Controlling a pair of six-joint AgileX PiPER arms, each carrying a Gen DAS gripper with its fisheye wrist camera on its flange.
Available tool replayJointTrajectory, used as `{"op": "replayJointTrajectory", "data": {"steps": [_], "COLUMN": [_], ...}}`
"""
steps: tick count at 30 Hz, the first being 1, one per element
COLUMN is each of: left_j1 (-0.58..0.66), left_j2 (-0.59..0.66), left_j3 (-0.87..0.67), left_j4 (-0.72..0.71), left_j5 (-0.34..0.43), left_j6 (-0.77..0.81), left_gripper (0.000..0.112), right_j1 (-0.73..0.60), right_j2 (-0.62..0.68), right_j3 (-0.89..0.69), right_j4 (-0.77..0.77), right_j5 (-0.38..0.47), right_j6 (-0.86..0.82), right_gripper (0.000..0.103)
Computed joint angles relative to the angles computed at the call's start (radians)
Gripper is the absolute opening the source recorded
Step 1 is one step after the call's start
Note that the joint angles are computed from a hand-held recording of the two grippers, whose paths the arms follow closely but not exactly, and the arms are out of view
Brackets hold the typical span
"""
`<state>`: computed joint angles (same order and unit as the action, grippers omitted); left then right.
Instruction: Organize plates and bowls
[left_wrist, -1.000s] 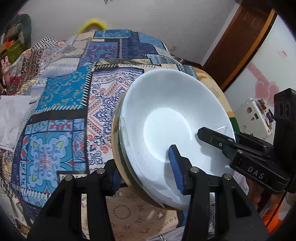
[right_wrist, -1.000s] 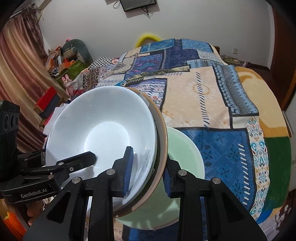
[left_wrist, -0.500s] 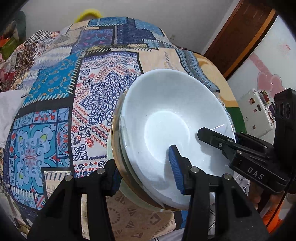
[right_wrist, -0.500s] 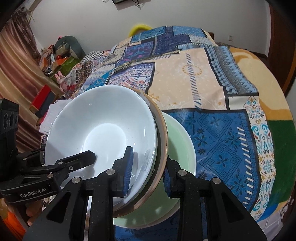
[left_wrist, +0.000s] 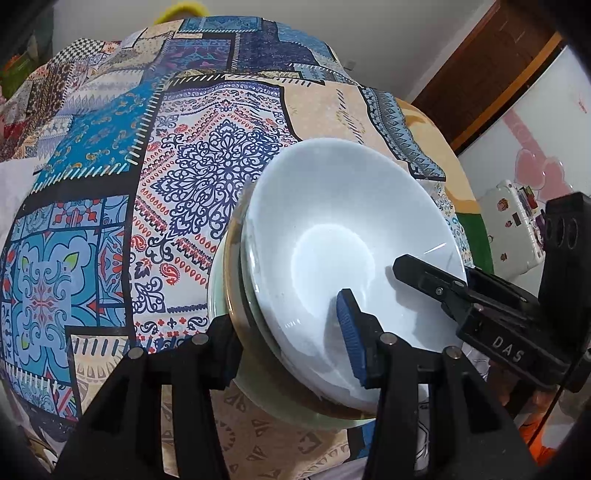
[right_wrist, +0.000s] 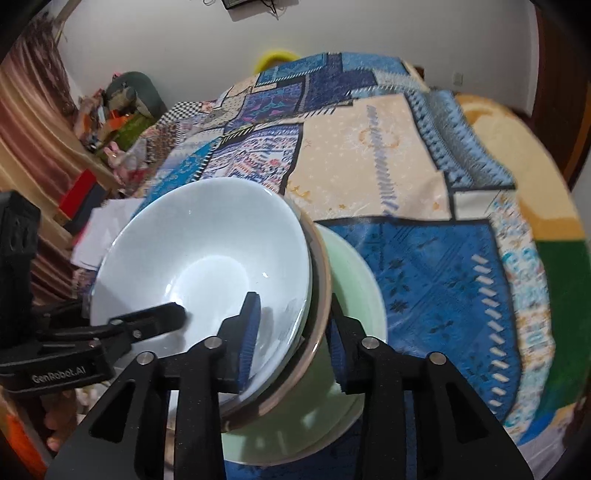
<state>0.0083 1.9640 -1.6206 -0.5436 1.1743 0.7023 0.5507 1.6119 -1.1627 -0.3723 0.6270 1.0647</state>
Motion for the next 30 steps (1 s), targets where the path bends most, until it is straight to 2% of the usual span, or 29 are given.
{"op": "replayJointTrajectory", "data": {"steps": [4, 13, 21, 25, 30], "left_j1": [-0.002, 0.051, 0.159, 0.236, 0.339], "left_j2": [-0.023, -0.166, -0.401, -0.52, -0.605], "left_j3": [0.014, 0.102, 0.18, 0.23, 0.242], "left_j4": [0.021, -0.034, -0.211, -0.321, -0.43], "left_j5": [-0.03, -0.043, -0.034, -0.04, 0.013], "left_j6": [-0.009, 0.06, 0.213, 0.31, 0.375], "left_gripper": [0.055, 0.058, 0.058, 0.064, 0.065], "right_j1": [0.041, 0.132, 0.319, 0.431, 0.549], "right_j2": [-0.032, -0.137, -0.224, -0.264, -0.286], "right_j3": [-0.003, -0.018, -0.084, -0.113, -0.135], "right_j4": [-0.08, -0.222, -0.468, -0.6, -0.73], "right_j5": [0.045, 0.137, 0.3, 0.396, 0.498], "right_j6": [0.066, 0.188, 0.331, 0.395, 0.443], "right_gripper": [0.046, 0.049, 0.054, 0.056, 0.061]}}
